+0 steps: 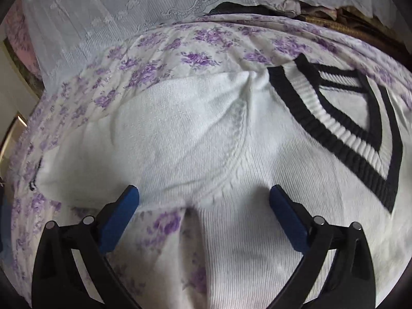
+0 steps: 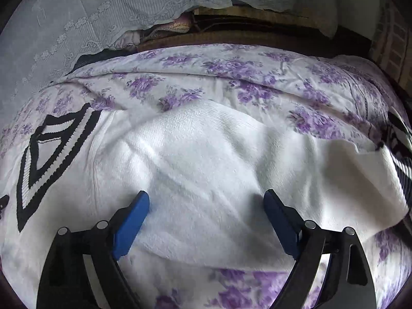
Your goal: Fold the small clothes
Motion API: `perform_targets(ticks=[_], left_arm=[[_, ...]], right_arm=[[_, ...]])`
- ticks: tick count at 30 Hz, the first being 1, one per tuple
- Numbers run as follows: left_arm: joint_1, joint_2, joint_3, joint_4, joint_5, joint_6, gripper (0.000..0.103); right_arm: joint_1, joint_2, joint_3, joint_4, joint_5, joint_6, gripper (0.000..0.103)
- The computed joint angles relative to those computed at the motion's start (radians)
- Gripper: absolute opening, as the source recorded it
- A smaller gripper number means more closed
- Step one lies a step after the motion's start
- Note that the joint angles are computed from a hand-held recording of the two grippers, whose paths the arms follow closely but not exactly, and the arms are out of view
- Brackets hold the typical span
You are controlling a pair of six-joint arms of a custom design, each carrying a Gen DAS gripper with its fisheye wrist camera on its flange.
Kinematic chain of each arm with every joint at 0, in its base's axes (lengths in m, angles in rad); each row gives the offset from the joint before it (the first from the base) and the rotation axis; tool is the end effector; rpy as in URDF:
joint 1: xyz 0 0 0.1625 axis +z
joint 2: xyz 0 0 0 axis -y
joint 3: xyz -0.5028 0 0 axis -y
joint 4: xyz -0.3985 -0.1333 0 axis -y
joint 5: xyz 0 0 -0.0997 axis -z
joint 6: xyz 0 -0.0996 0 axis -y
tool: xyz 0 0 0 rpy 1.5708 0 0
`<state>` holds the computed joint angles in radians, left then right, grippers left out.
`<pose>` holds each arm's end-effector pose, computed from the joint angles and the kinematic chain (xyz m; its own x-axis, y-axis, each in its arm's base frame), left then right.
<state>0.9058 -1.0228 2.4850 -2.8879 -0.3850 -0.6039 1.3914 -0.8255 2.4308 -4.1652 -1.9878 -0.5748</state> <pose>-0.0683 -0.4527 0.1441 -0.5219 -0.1646 -0.8370 0.3817 0.8324 -0.4017 0.0097 -0.4673 0.1670 -0.7577 0.1225 0.6410 -0.3740 0.7235 -0.5803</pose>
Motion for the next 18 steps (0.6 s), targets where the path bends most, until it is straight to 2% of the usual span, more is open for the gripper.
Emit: perform_targets(ticks=[2,3,7,10,14,16,18], left_arm=[[-0.020,-0.009,0.017,0.027,0.002,-0.037,0.099],[-0.028,-0.014,0.025,0.026,-0.002,-0.044,0.099],[-0.038,-0.019,0.038,-0.007,-0.015,-0.029,0.099],[-0.038,-0.017,0.036,0.003,-0.016,-0.039,0.098],[-0.079,-0.012,0.066,-0.120,-0.032,0.029,0.098],[-0.106,-0.006,0.067,-0.154,-0.045,0.058,0.098],[-0.125,0.004,0.040,-0.144,-0.079,0.089,0.098]], right_arm=[[-0.024,0.003,0.064,-0.179,0.049,0.029,0.083],[-0.057,-0.021,0.115,-0.248,0.114,0.036,0.083],[-0.163,-0.112,0.233,-0.342,0.219,0.125,0.077],[-0.281,-0.170,0.284,-0.318,0.305,0.225,0.075],[-0.398,-0.232,0.274,-0.211,0.424,0.378,0.075],[-0.394,-0.228,0.223,-0.130,0.429,0.393,0.076],[-0.360,-0.208,0.176,-0.109,0.376,0.385,0.076]])
